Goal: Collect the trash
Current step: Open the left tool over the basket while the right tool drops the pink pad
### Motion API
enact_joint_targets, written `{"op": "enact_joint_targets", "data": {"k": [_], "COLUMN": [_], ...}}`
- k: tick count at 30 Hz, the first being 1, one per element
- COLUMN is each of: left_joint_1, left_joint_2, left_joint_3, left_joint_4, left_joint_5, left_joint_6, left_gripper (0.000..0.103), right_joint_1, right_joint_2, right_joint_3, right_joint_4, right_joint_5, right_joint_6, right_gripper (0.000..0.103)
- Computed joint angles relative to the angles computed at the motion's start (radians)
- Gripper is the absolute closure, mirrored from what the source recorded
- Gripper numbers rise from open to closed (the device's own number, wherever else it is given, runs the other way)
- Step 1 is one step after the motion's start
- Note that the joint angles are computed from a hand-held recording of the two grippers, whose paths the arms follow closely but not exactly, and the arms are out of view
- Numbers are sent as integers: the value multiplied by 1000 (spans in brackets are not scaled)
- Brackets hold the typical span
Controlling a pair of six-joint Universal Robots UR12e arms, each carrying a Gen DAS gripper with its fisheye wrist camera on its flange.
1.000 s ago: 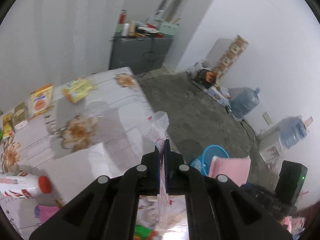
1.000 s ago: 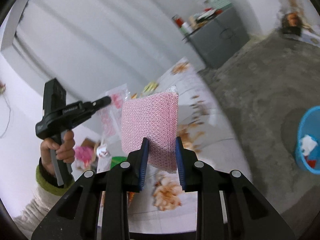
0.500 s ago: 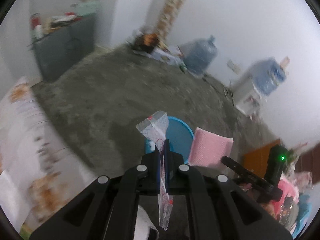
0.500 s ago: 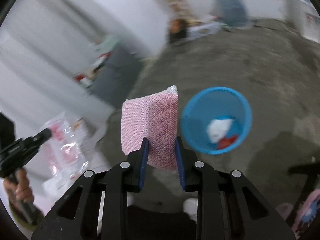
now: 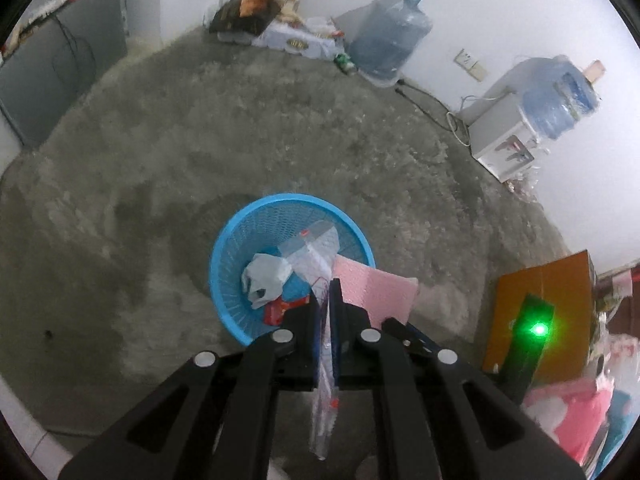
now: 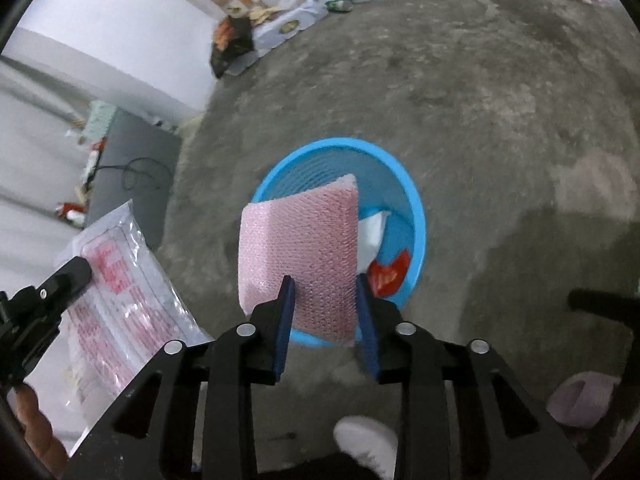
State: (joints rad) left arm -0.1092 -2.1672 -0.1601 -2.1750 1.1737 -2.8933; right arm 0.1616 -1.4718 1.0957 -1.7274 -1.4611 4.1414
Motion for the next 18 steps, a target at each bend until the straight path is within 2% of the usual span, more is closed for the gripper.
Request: {"op": "enact_joint_targets", "data": {"k": [1,2,3,5,7,11,15,18], "left_joint_1": [-3,-5,-6,-3,-3,7,24,46], "left_joint_2": [5,25,52,97,107,126,135,129], "left_joint_3": [-28,-90,-158,-256,-280,-291,-267,-201], "left_joint_4": [15,63,123,201,195,177,165,118], "left_joint_5": [-4,-2,8,8,12,22,7,-12], "left_joint_6": [-23,-59,-90,-117,-107,-44,-23,22], "left_gripper": [85,73,68,62,59,59,59,59], "right_joint_1": [-1,1,-3,-6,-8,9,35,63], "right_joint_2": [7,12,11,13,-11,-34,-29,-5], "right_joint_3": [3,7,14,15,50,56,16,-44], "right_joint_4": [10,23,43,83,62,62,90,117], "right_joint_5": [-12,-24,-28,-16,-4,-41,-99,-159], "right_joint_6": [-6,-9,-11,5,39,42,32,-5], "right_gripper": [57,51,46,46,46,44,39,31]}}
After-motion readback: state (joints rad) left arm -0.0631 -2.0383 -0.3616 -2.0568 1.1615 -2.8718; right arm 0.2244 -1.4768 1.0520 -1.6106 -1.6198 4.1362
